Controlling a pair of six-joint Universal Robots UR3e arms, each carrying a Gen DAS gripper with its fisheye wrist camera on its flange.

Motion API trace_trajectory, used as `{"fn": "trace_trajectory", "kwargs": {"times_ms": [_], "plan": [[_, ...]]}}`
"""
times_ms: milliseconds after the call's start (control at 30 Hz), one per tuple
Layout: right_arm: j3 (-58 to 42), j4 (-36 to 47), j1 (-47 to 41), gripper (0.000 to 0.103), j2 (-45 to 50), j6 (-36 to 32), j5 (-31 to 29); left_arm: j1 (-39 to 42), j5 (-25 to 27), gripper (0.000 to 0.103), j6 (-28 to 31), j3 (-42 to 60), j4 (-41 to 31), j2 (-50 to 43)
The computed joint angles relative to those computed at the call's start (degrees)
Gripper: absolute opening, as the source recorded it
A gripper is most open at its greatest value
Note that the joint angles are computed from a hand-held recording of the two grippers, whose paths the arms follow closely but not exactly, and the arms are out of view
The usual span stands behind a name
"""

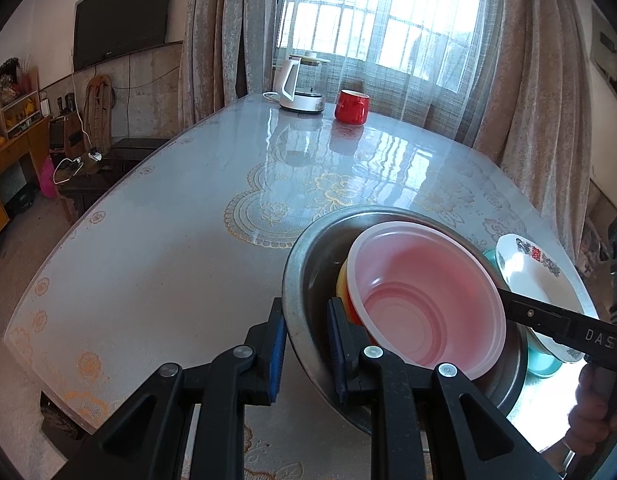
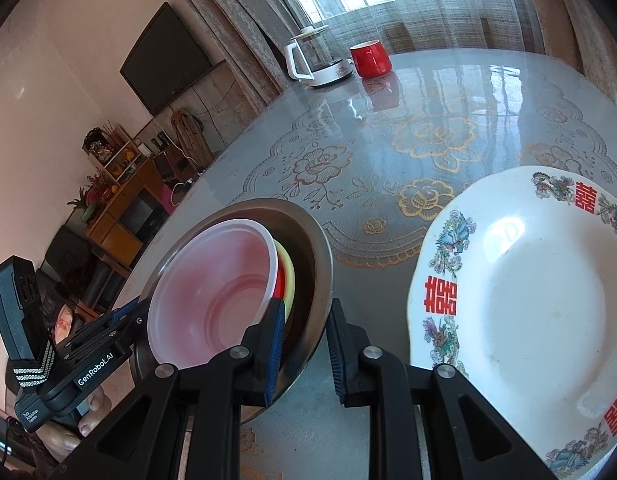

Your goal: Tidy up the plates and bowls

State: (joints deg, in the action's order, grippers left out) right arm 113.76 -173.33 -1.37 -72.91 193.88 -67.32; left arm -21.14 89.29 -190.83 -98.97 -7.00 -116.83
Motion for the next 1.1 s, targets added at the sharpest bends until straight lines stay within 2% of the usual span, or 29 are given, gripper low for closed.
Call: {"fn": "trace_trajectory", "kwargs": {"times_ms": [467,1100], "plan": [[6.4,-2.9,-4.4,0.022,-5.9,0.4,2.9,-2.0,-0.7,0.020,1.0,4.7,-2.5,-0.5],[20.3,-3.6,-16.3,0.022,-22.6,-0.4,6.1,-8.5,-2.7,0.021,2.7,23.3,-12.0,-8.2]]}}
